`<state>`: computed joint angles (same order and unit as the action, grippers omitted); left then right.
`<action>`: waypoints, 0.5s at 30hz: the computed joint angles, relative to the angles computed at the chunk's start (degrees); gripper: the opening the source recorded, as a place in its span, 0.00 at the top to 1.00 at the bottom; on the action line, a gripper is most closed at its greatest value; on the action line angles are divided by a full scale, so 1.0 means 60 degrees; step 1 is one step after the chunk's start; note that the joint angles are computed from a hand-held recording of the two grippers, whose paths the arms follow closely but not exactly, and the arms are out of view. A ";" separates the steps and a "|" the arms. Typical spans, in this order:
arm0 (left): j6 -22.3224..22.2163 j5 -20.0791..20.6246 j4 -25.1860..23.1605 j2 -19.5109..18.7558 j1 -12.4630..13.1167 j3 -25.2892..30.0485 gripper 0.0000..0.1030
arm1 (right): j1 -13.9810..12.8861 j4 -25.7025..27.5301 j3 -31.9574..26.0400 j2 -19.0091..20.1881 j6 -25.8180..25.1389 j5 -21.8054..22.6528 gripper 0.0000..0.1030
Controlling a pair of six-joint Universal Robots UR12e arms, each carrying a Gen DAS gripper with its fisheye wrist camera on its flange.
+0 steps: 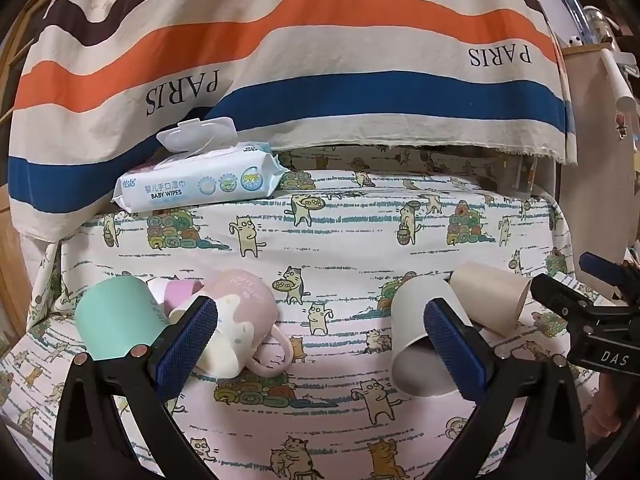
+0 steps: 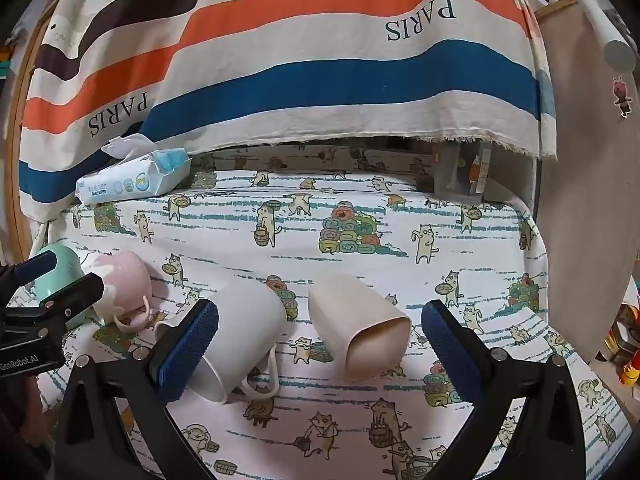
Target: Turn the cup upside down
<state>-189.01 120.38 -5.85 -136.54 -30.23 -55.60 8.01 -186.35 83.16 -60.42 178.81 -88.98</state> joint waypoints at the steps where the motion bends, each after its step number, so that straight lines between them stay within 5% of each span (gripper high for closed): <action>1: -0.0018 0.0031 -0.0008 0.0004 0.0000 -0.0004 0.00 | 0.0007 -0.0001 -0.0003 0.0002 -0.0018 -0.0012 0.01; 15: -0.0176 0.0121 -0.0294 -0.0046 0.0054 0.0116 0.00 | 0.0014 -0.0042 0.0018 -0.0006 -0.0012 0.0002 0.01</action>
<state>-190.06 121.11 -7.61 -136.82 -29.91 -54.90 8.09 -186.60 83.27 -60.46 178.74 -88.97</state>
